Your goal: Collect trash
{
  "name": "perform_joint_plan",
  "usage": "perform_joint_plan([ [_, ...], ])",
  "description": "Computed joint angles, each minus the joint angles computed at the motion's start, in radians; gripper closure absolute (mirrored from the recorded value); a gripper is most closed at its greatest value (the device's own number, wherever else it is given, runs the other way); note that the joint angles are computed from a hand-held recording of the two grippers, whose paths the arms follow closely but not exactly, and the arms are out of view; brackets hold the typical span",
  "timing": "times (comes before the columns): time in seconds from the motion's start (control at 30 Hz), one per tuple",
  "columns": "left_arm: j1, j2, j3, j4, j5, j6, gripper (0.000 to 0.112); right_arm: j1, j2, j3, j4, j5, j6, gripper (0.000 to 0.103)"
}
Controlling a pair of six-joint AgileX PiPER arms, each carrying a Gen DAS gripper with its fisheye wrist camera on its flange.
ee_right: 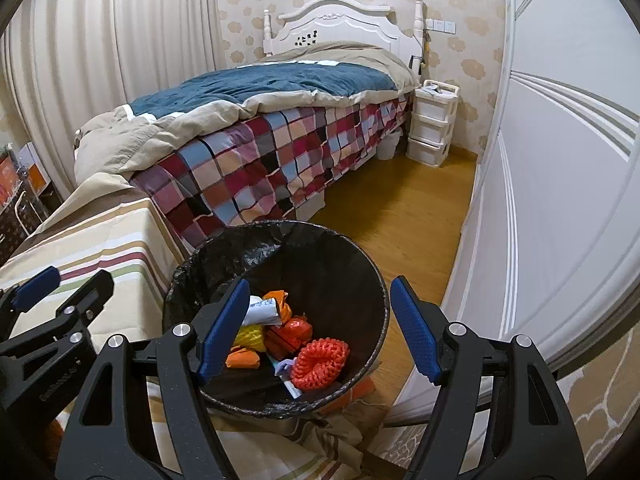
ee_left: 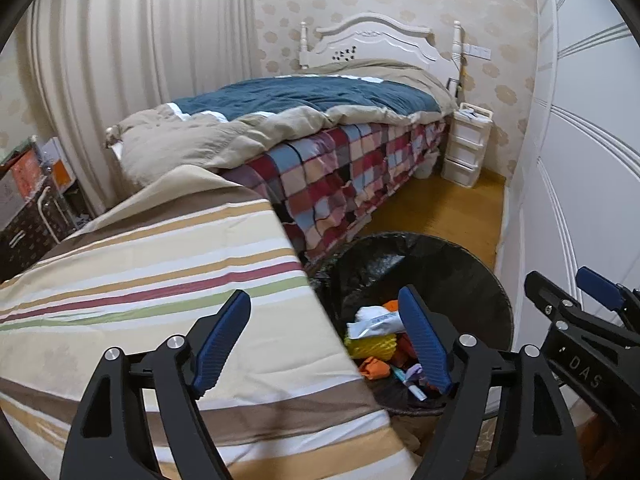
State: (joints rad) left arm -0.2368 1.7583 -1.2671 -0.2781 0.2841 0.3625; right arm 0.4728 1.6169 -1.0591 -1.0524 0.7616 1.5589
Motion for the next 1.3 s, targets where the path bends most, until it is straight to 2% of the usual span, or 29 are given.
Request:
perform_joint_plan([
  [0.43,0.084,-0.135,0.136,-0.051,-0.028,0.057,0.030,0.164,-0.046,0.017,-0.047,0.118,0.095,0.024],
  [0.9,0.220,-0.319,0.292,-0.384,-0.005,0.395,0.027,0.367,-0.083,0.012,-0.085,0.285,0.149,0.019],
  [1.3,0.307,-0.415,0.361,-0.549,0.026,0.563,0.025,0.483,-0.084,-0.023,-0.098,0.381,0.160,0.018],
])
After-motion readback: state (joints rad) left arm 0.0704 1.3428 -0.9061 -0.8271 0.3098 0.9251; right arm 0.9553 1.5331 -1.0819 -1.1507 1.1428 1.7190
